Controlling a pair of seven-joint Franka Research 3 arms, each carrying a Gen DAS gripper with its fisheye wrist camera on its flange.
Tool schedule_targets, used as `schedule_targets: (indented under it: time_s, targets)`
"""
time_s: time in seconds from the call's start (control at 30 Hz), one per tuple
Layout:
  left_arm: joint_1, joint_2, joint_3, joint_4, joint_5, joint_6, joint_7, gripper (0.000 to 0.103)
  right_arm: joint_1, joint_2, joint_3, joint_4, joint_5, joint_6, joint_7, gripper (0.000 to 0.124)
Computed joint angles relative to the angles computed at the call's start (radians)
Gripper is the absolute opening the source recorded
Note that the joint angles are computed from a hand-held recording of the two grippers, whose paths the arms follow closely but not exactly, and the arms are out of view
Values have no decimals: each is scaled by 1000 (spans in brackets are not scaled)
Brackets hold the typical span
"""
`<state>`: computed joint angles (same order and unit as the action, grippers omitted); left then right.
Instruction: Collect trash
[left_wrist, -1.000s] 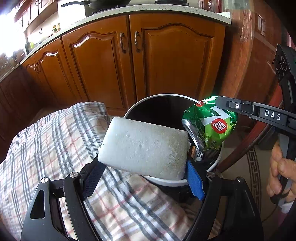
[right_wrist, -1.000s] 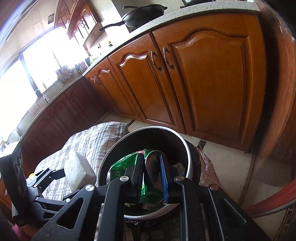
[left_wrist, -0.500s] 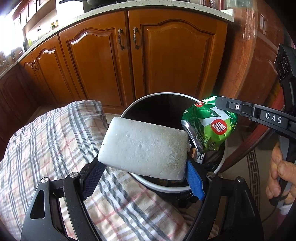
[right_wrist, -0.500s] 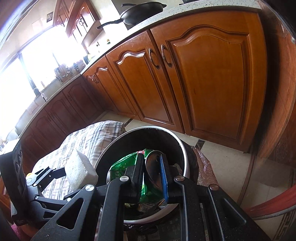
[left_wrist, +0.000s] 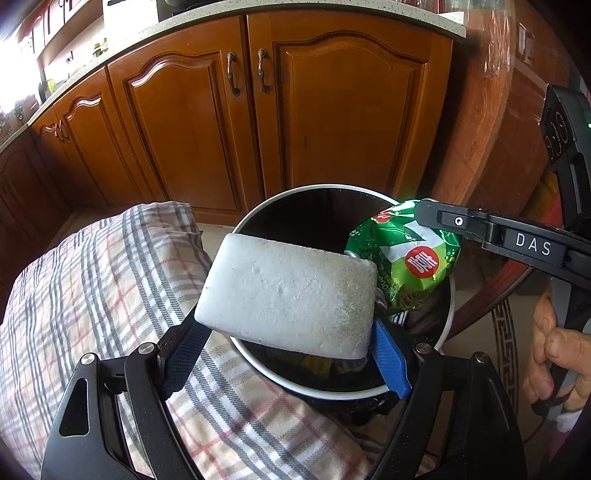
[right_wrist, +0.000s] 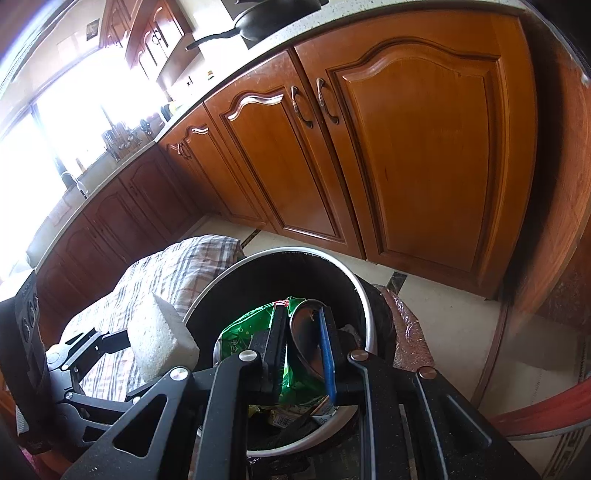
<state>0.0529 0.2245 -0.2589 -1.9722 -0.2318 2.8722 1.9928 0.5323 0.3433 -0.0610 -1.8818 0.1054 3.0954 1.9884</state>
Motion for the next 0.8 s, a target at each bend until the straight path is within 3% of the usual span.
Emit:
schedule_targets:
  time_s: [0.03,0.17,0.23,0.3,0.5,0.63,0.73,0.8]
  targets:
    - [-1,4,1,6,3,-9,-1,85,-27,3,31,6,18,-9,-20,17]
    - [12,8,-16,17,-31,-37,39,88,-24,10,19,21,20,-24,-9,22]
    - [9,5,-15,15,-36,-38,50,90,-18,4,9,14,21,-15,7,26]
    - [9,-1,-15,8,-46,-31,60,91,-10,-4,2,0,22,6,19,42]
    - [19,-30,-18,-18,-120,-24,93,92,34,-40,-37,-54,22,67,58,48]
    - [30,-73,-20,-62,-224,-8,155,92,77,-67,-71,-99,32,110,81,54]
    - [35,-118,-10,-111,-352,4,229,92,133,-83,-111,-135,54,150,88,66]
    - [30,-156,4,-154,-454,10,286,92,140,-95,-95,-164,86,191,75,81]
